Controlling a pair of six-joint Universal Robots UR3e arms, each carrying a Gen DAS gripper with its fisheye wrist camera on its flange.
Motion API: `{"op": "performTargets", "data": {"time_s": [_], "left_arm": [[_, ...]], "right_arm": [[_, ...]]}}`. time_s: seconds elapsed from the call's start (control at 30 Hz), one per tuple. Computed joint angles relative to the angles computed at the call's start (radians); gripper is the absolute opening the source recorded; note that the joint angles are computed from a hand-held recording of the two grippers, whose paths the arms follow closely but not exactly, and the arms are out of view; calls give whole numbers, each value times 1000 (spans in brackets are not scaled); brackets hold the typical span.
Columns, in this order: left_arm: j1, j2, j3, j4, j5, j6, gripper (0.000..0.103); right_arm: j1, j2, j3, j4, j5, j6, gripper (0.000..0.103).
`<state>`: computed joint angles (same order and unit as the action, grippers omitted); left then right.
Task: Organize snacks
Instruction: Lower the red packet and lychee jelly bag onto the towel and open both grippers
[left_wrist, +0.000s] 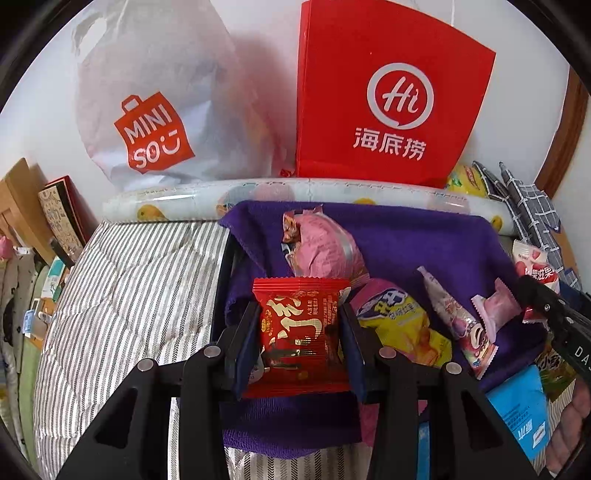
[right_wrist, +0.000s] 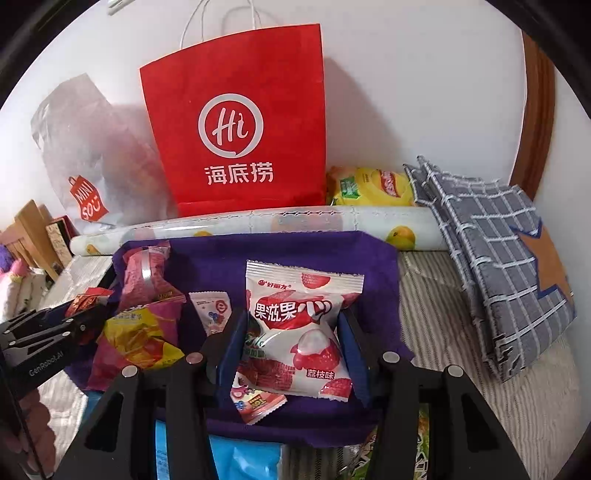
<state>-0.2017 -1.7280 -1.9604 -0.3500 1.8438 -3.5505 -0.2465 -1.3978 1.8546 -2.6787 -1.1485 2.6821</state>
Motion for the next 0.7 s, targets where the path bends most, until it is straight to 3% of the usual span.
{"op": "performTargets", "data": {"time_s": [0.4, 0.7], "left_arm": [[-19, -3, 7, -19, 17, -14, 42], [1, 10, -4, -31, -23, -28, 42]], "right_arm": [[21, 14, -20, 43, -31, -26, 50], [24, 26, -58, 118, -22, -20, 51]]}}
